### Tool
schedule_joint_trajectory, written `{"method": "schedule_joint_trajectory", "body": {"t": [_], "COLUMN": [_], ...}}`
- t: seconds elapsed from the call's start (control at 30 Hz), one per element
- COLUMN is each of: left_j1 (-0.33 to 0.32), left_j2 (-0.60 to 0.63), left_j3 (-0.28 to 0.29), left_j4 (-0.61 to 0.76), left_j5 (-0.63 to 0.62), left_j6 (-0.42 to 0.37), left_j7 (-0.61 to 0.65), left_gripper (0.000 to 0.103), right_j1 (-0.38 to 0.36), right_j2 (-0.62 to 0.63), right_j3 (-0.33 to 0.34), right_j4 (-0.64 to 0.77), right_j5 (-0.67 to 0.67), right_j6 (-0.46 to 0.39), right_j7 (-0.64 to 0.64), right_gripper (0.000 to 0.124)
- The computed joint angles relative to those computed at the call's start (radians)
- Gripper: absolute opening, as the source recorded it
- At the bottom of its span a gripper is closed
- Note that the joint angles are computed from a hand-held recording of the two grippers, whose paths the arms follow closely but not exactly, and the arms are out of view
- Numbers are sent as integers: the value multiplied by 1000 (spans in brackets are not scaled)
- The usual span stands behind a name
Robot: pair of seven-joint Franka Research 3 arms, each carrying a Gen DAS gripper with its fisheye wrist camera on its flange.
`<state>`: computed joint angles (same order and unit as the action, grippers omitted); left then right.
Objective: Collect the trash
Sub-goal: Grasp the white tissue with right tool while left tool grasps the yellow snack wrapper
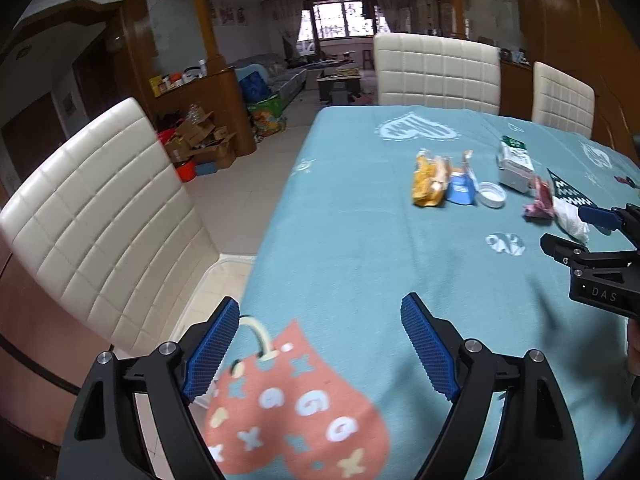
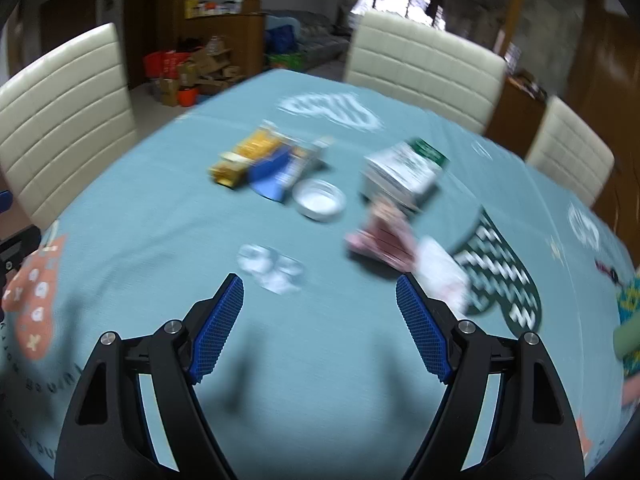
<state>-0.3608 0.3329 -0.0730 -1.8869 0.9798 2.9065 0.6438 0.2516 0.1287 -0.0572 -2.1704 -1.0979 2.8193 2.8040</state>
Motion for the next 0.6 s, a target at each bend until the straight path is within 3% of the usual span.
{"method": "schedule_joint_trajectory", "body": {"t": [0.3,0.6], "left_j1": [-24,-113], "left_j2": [141,355], "left_j3": [-83,-44], "left_j4": [191,522], "left_j5": [-205,-313], "left_j6": [-95,-252], "left_j7": [252,401], "left_gripper": [81,81], "right_j1": [-90,-123], "right_j2": [-36,28], "right_j3": [-33,-72], "right_j4": [-79,-52], "right_j5": [-4,112], "right_j6": [45,139], "right_j7": [53,-40], "right_gripper": [78,76]}}
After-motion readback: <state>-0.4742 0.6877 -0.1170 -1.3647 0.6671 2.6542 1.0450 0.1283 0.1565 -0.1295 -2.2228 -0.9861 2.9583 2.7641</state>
